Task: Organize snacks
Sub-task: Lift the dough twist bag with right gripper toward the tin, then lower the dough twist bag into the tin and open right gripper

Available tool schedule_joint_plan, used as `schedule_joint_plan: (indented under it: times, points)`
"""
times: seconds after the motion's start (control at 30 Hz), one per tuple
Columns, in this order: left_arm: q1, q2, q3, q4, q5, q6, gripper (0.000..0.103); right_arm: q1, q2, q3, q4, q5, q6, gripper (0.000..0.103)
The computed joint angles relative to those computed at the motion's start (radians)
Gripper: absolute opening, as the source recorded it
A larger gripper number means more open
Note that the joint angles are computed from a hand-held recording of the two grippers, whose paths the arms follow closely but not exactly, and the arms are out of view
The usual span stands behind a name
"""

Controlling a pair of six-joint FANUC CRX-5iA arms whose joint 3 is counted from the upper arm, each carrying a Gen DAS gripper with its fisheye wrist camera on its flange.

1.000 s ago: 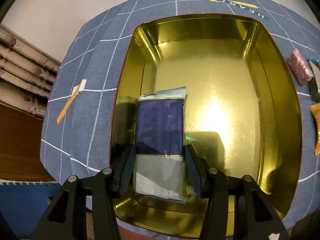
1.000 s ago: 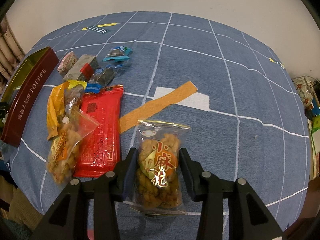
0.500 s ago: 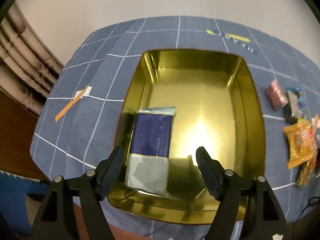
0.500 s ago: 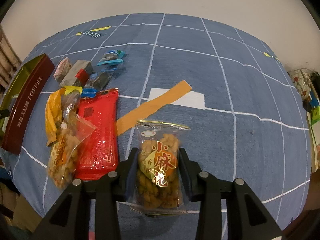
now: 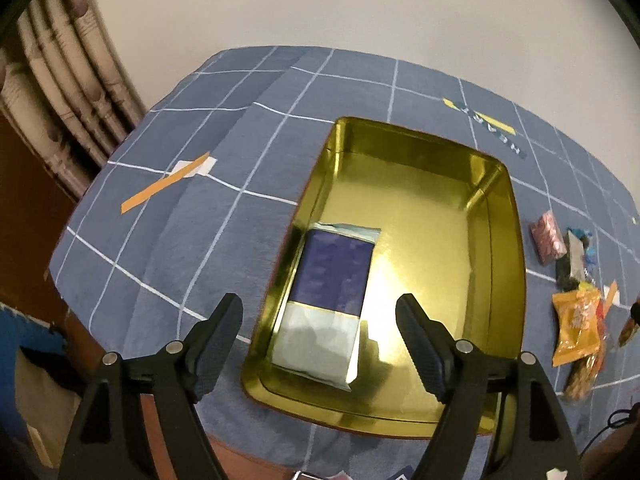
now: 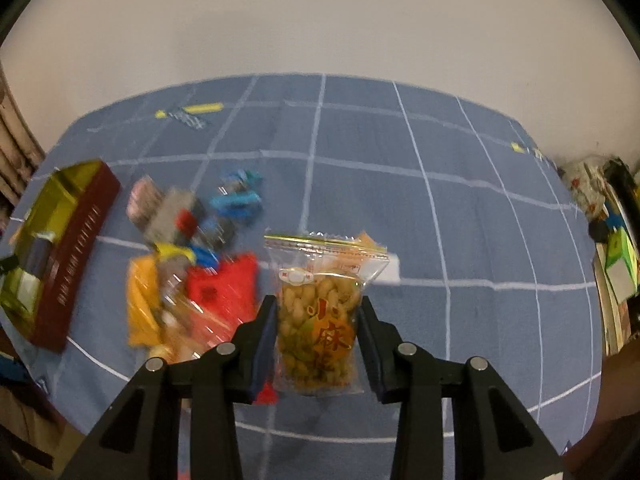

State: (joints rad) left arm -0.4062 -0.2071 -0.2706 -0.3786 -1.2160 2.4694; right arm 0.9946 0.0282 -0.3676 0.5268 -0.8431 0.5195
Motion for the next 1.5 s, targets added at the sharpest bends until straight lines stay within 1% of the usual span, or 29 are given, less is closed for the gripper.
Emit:
schedule_joint_plan:
  times: [0.23,0.37,0.47,0.6,0.67,0.77,0.83,0.9,1.03,1.2,1.5]
  points:
    - [0.014,-0.030,-0.018,-0.017,-0.028,0.057,0.078,0.037,0.046,0.097,-0.018,0.029,0.088,0.039]
    - [0.018,-0.052,-0.037,-0.015,-0.041,0.086,0.079,0.067,0.092,0.197,-0.107,0.051,0.186,0.039]
    - [0.013,-0.074,-0.050,-0.024,-0.059,0.116,0.079,0.085,0.136,0.286,-0.202,0.064,0.275,0.039]
    - [0.009,-0.115,-0.071,-0.040,-0.079,0.175,0.081,0.104,0.201,0.413,-0.352,0.058,0.396,0.039]
    - [-0.004,-0.128,-0.072,-0.062,-0.105,0.216,0.082,0.117,0.234,0.467,-0.389,0.045,0.434,0.039]
    - [-0.004,-0.153,-0.082,-0.077,-0.125,0.265,0.083,0.128,0.278,0.535,-0.452,0.027,0.490,0.039]
    - [0.009,-0.167,-0.092,-0.071,-0.124,0.277,0.084,0.137,0.310,0.577,-0.478,0.012,0.505,0.039]
    - [0.017,-0.170,-0.095,-0.067,-0.129,0.283,0.084,0.137,0.343,0.628,-0.531,-0.012,0.529,0.039]
    - [0.031,-0.175,-0.104,-0.053,-0.121,0.280,0.084,0.134,0.403,0.704,-0.587,-0.071,0.537,0.039]
    - [0.038,-0.178,-0.108,-0.047,-0.119,0.281,0.084,0.153,0.464,0.755,-0.559,-0.138,0.498,0.039]
    - [0.067,-0.194,-0.128,-0.020,-0.099,0.274,0.084,0.162,0.513,0.781,-0.537,-0.177,0.469,0.039]
